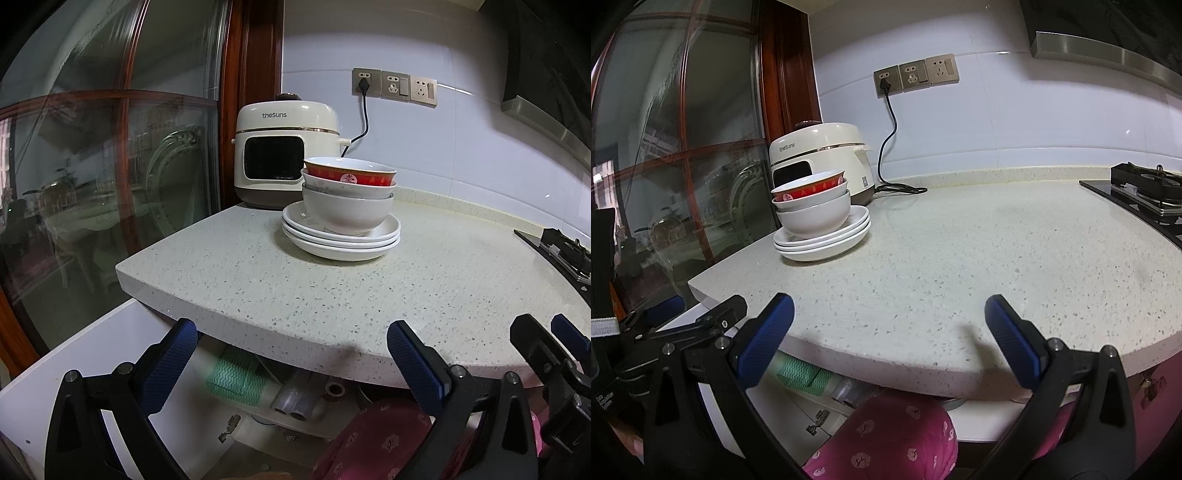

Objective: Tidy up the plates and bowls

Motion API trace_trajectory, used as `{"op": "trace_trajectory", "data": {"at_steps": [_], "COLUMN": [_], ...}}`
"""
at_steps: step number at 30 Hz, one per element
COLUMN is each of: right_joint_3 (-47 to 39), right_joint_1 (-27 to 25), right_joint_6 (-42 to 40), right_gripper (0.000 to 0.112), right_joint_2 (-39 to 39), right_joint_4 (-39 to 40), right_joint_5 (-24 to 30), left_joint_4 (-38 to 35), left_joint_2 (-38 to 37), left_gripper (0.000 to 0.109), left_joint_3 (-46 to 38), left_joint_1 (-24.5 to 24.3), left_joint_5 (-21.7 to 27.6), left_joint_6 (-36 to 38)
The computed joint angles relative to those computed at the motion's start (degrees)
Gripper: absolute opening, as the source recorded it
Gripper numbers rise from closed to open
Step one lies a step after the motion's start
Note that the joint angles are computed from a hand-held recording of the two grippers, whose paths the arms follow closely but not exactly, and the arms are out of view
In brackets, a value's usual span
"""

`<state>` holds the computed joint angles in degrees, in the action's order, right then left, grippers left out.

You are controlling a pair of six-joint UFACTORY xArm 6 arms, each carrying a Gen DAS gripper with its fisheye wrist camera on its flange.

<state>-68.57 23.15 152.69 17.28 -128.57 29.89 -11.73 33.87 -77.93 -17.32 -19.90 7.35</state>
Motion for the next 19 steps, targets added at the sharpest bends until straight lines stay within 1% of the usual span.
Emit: {"op": "trace_trajectory", "data": {"at_steps": [9, 13, 17, 19], "right_joint_3": [-0.15, -0.17, -0.27, -0.31], "right_joint_1": [0.22, 0.35, 0.31, 0.39], "right_joint_6": [0.03, -0.06, 0.14, -0.04], "right_gripper": [0.103, 0.103, 0.103, 0.103], "right_joint_2": [0.26, 0.33, 0.43, 0.48], "right_joint_4": [0.20, 0.43, 0.18, 0.40], "right_joint_5": [0.10, 0.11, -0.20, -0.18], "left_joint_4": [0.71, 1.51, 6.01, 3.74], "left_joint_2": [-0.06, -0.05, 0.01, -0.12], "left_gripper": [0.103, 0.103, 0.103, 0.103], "left_joint_3": [-0.04, -0.36, -0.34, -0.22], "left_joint_1": [0.14, 0.22, 1.01, 0.52], "left_joint_5": [0.20, 1.24, 1.71, 1.72], "left_joint_6": [-0.78, -1.37, -5.75, -3.62]}}
